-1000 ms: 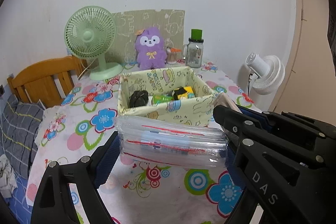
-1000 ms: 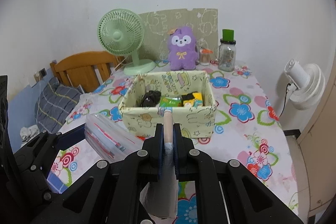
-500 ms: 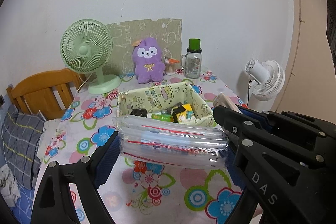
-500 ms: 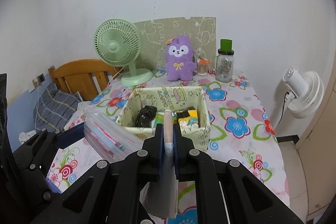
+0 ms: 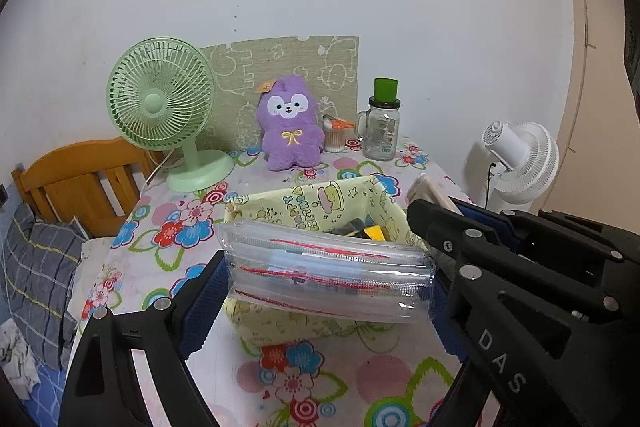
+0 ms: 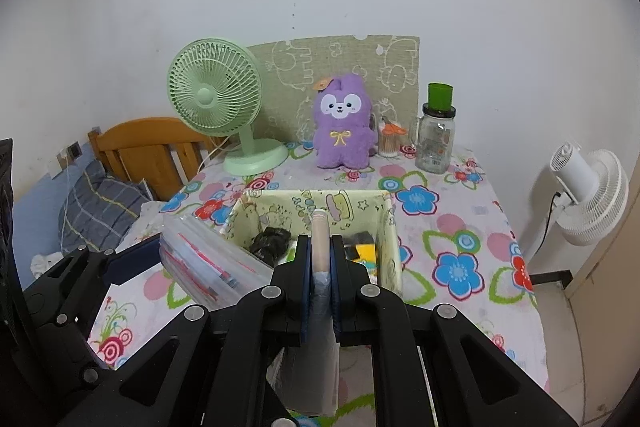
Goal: Organize soft objects
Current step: 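Lift the clear pouch and white roll and carry both over the box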
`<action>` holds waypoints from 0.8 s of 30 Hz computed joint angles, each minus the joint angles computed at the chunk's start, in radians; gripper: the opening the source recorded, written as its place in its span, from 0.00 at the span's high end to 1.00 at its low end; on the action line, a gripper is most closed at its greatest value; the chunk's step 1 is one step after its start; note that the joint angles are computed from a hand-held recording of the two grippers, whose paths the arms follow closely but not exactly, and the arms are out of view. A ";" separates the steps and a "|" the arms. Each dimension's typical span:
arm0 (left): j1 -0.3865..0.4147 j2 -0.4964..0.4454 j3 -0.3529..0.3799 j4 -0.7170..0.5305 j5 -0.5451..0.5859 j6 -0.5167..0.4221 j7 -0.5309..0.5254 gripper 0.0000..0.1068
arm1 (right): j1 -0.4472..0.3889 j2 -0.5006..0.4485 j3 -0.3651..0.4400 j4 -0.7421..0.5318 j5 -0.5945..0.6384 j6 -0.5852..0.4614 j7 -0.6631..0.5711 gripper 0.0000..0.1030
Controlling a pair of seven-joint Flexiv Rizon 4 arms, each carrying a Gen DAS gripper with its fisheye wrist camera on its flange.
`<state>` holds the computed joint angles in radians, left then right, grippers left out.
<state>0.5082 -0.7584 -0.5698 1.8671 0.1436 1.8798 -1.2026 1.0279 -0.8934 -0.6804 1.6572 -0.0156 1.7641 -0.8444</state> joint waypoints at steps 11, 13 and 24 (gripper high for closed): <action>-0.072 -0.068 0.034 -0.132 -0.059 -0.044 0.045 0.15 | -0.152 -0.048 0.113 -0.155 -0.079 -0.035 0.011 0.90; -0.080 -0.082 0.036 -0.156 -0.072 -0.056 0.056 0.15 | -0.173 -0.060 0.127 -0.185 -0.095 -0.045 0.015 0.90; -0.144 -0.145 0.085 -0.265 -0.175 -0.122 0.109 0.14 | -0.337 -0.136 0.295 -0.367 -0.221 -0.108 0.029 0.90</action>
<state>0.3638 -0.9035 -0.4844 1.6018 -0.0311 1.7581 -1.0937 0.6910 -1.0289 -0.3855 1.2904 -0.2367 1.6564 -0.8154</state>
